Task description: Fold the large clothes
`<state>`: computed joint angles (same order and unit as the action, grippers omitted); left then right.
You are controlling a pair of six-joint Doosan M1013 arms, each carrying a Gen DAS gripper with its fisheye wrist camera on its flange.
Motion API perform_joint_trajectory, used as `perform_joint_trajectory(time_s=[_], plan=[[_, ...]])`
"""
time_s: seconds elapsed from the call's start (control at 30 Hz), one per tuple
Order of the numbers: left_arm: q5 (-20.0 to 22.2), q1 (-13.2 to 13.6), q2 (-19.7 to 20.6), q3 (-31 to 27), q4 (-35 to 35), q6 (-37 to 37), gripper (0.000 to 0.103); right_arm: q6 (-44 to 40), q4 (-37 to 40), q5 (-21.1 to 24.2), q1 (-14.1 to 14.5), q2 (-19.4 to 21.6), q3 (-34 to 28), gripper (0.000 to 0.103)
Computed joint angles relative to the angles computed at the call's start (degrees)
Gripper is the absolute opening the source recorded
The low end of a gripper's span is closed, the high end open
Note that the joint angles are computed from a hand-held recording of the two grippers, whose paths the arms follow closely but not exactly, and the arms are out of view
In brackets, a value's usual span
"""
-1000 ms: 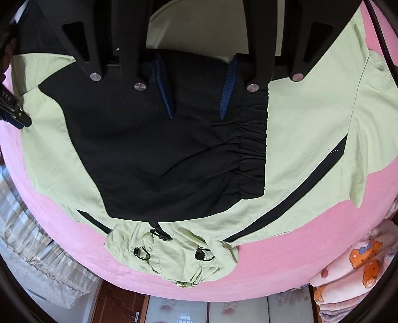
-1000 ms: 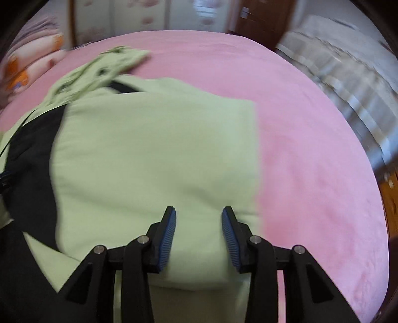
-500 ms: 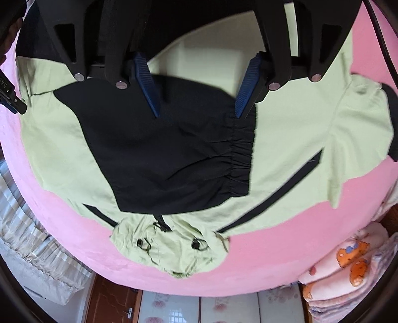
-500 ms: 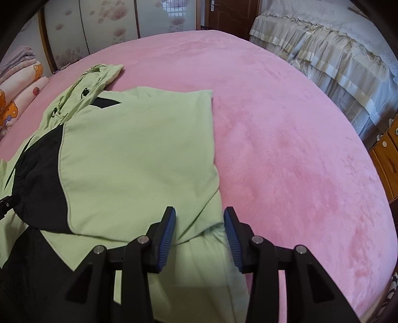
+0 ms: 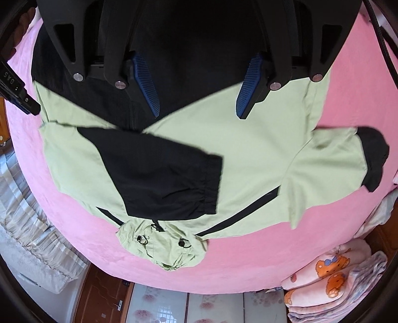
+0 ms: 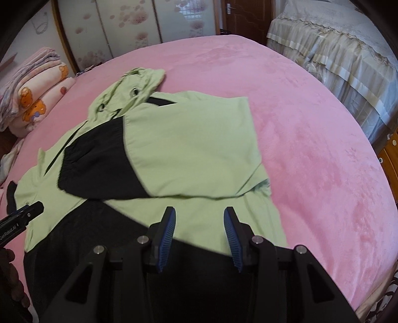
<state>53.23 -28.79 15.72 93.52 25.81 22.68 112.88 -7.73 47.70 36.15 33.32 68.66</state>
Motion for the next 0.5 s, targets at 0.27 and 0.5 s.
perform_joint_trajectory(time_s=[0.27, 0.5], plan=[[5.2, -1.2, -6.9, 6.0, 1.4, 3.1, 0.063, -3.5, 0.2, 0.3, 3.5, -0.9, 0.1, 0.04], [9.1, 1.7, -14.1, 11.4, 2.4, 1.3, 0.063, -7.2, 1.4, 1.5, 6.5, 0.6, -2.9, 0.04]])
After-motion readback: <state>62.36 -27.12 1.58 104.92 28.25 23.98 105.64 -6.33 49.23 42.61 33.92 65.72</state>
